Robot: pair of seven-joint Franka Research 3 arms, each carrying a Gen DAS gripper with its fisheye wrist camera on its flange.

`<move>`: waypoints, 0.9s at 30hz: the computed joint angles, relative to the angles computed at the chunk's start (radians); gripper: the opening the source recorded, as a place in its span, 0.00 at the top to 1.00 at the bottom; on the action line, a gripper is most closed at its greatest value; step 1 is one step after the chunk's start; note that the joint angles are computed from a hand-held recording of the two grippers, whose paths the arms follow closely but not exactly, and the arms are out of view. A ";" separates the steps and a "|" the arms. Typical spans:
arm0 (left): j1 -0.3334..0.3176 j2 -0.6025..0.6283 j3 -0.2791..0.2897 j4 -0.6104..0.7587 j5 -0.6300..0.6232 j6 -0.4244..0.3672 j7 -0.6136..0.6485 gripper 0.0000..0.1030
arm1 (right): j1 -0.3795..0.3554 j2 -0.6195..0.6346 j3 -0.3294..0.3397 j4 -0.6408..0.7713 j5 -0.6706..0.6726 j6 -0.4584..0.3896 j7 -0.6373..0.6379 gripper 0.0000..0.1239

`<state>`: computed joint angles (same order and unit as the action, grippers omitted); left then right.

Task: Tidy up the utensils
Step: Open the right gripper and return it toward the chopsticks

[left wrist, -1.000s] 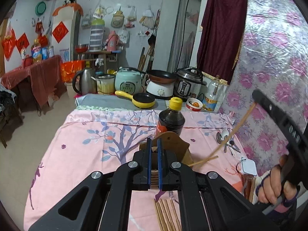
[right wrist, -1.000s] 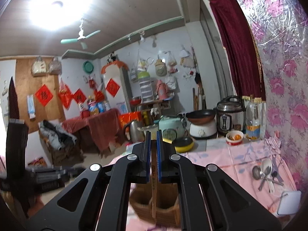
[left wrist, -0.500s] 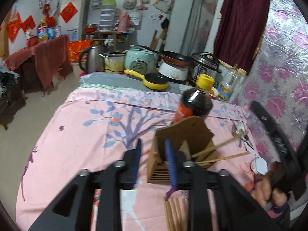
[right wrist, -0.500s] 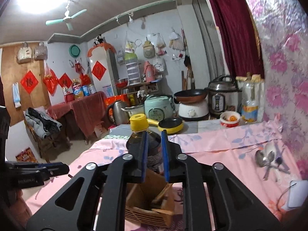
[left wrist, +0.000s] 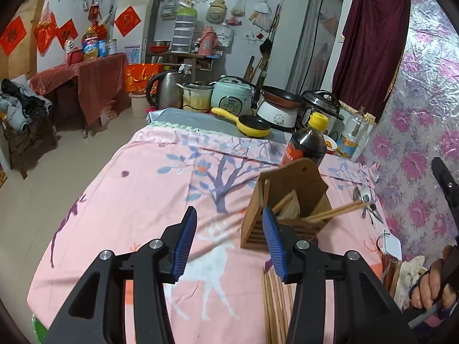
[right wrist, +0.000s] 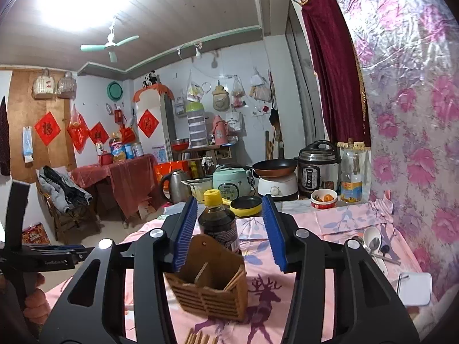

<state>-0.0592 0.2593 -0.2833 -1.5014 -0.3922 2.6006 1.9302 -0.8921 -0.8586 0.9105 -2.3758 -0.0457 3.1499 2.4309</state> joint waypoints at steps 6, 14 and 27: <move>0.014 -0.109 0.013 -0.175 -0.064 0.057 0.050 0.49 | 0.115 -0.071 -0.043 -0.084 0.010 -0.041 0.023 0.56; -0.019 -0.214 0.059 -0.380 -0.150 0.126 0.118 0.44 | 0.259 -0.160 -0.056 -0.215 0.007 -0.104 0.112 0.48; -0.096 -0.290 0.111 -0.676 -0.196 0.247 0.235 0.37 | 0.503 -0.098 -0.075 -0.390 -0.075 -0.231 0.261 0.47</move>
<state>-0.1552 -0.0310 -0.1719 -2.1769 -0.5880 2.8480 2.1647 -0.3893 -0.9570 0.8353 -2.7653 -0.1209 2.9192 2.6923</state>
